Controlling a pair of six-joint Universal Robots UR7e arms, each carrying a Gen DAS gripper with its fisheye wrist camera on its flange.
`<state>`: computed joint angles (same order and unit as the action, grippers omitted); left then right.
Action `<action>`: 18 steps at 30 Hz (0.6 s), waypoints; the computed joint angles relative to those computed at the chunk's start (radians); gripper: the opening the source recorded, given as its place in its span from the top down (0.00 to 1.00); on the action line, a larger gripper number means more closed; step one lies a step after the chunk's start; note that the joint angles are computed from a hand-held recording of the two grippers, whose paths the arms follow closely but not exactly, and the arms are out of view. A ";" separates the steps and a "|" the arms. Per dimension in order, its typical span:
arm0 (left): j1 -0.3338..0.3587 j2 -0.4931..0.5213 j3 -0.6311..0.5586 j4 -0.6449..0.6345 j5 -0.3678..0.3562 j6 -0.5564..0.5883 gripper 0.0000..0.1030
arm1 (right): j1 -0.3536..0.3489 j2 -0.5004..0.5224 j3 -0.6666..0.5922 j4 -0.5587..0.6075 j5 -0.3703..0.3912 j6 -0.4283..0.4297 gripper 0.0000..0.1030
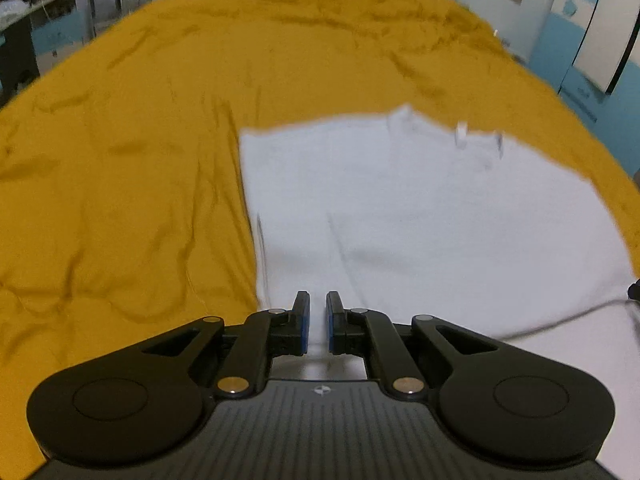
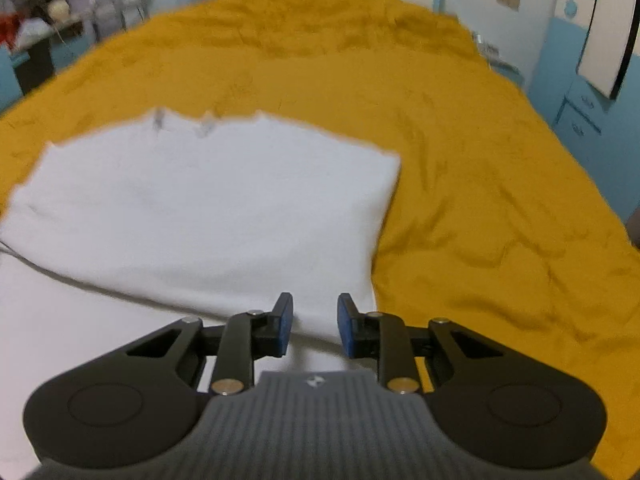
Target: Fold small clothes
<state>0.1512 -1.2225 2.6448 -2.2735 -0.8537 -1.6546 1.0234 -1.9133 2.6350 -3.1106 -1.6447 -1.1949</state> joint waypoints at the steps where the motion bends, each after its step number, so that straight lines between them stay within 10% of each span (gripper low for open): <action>1: -0.002 0.017 0.008 -0.014 -0.011 -0.010 0.92 | 0.001 0.034 -0.013 0.003 -0.034 0.019 0.82; 9: -0.060 -0.031 0.002 0.075 -0.061 -0.009 0.89 | -0.014 -0.058 -0.014 0.106 -0.063 -0.008 0.83; 18: -0.296 -0.187 -0.007 0.204 -0.192 0.061 0.85 | -0.124 -0.526 -0.046 0.684 0.068 -0.159 0.81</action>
